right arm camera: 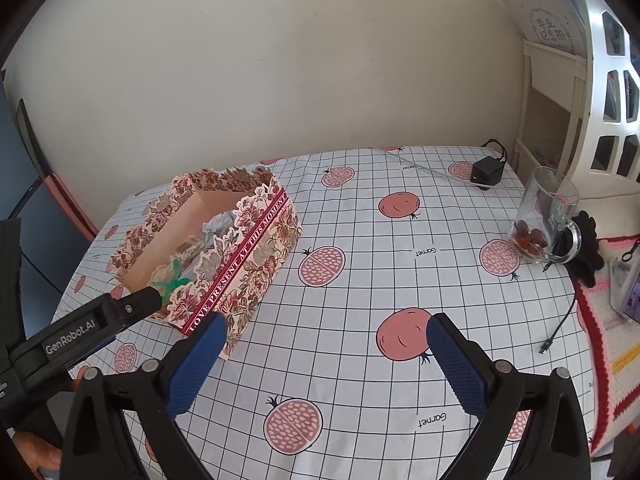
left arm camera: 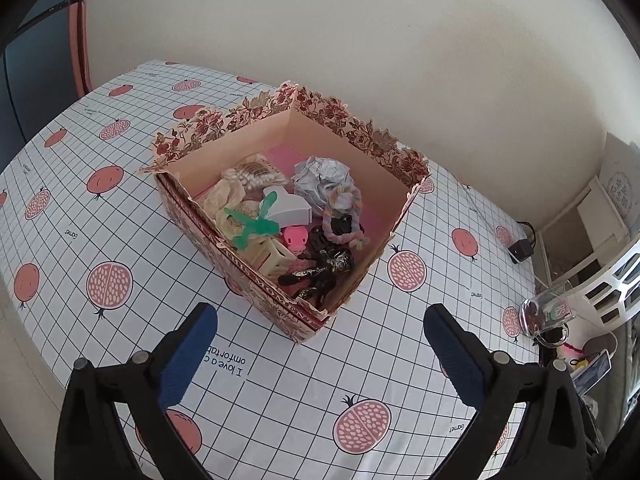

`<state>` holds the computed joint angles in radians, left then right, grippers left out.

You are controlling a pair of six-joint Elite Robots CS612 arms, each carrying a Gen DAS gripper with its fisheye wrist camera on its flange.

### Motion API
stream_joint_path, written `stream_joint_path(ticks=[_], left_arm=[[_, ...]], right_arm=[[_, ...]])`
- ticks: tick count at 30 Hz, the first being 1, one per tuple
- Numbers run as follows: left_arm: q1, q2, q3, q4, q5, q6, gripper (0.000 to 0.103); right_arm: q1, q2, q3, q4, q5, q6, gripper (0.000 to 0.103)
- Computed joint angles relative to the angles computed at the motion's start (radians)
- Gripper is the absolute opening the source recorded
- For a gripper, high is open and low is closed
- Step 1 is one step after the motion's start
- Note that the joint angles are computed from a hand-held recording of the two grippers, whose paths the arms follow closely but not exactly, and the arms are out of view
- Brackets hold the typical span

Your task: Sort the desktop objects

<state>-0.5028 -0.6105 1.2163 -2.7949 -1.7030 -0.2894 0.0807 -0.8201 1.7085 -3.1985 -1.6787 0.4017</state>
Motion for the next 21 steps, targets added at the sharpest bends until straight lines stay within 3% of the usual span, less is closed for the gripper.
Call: stream_joint_path(ticks=[21], left_arm=[[-0.014,-0.009,0.046,-0.087,0.021,0.066,0.103]], right_arm=[[-0.003,0.000,0.032,-0.045,-0.014,-0.010,0.103]])
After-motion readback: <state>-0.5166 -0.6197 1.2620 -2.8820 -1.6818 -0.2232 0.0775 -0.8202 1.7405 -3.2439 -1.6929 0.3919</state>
